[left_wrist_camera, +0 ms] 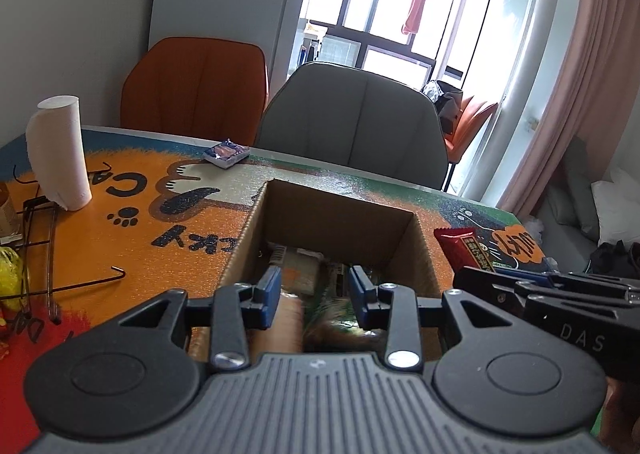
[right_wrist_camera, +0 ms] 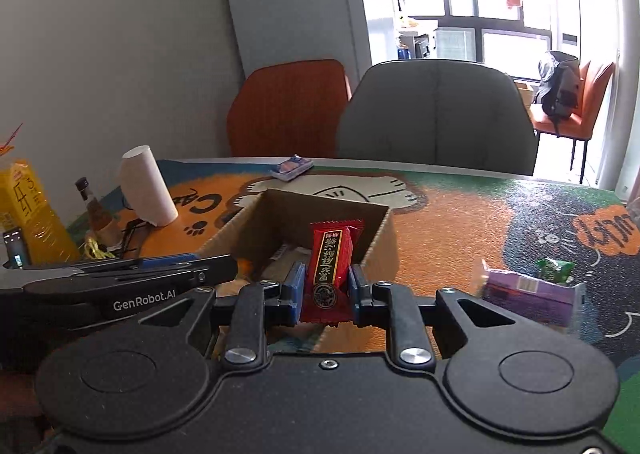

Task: Organize snacks
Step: 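Lift both held snacks and carry them over the cardboard box, then open both tools to drop the bread and sausage stick into the box, then move both open tools back toward the purple bread pack and green packet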

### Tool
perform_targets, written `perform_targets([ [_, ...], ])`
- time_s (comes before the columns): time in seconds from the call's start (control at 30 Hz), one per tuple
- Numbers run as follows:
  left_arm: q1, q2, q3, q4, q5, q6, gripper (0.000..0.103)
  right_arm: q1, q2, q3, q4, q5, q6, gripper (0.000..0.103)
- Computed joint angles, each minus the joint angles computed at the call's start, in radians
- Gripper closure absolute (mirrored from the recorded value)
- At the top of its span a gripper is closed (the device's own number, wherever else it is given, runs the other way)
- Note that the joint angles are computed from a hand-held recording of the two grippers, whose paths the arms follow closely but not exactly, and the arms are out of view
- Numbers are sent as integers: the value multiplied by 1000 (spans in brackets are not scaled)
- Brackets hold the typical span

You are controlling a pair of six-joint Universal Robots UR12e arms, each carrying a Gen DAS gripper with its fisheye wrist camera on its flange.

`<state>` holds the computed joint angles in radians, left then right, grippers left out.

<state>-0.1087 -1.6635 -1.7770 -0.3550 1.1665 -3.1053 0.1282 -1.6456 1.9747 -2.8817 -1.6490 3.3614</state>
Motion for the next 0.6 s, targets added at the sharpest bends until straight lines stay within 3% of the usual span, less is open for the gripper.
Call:
perform_targets([
  [0.17, 4, 6, -4, 5, 9, -9, 66, 0, 3, -4, -1, 29, 7, 81],
  [0.27, 7, 9, -5, 3, 13, -13, 64, -8, 3, -6, 4, 68, 25, 75],
  [0.6, 0, 14, -8, 2, 24, -19, 29, -22, -24, 14, 8, 31, 48, 73],
])
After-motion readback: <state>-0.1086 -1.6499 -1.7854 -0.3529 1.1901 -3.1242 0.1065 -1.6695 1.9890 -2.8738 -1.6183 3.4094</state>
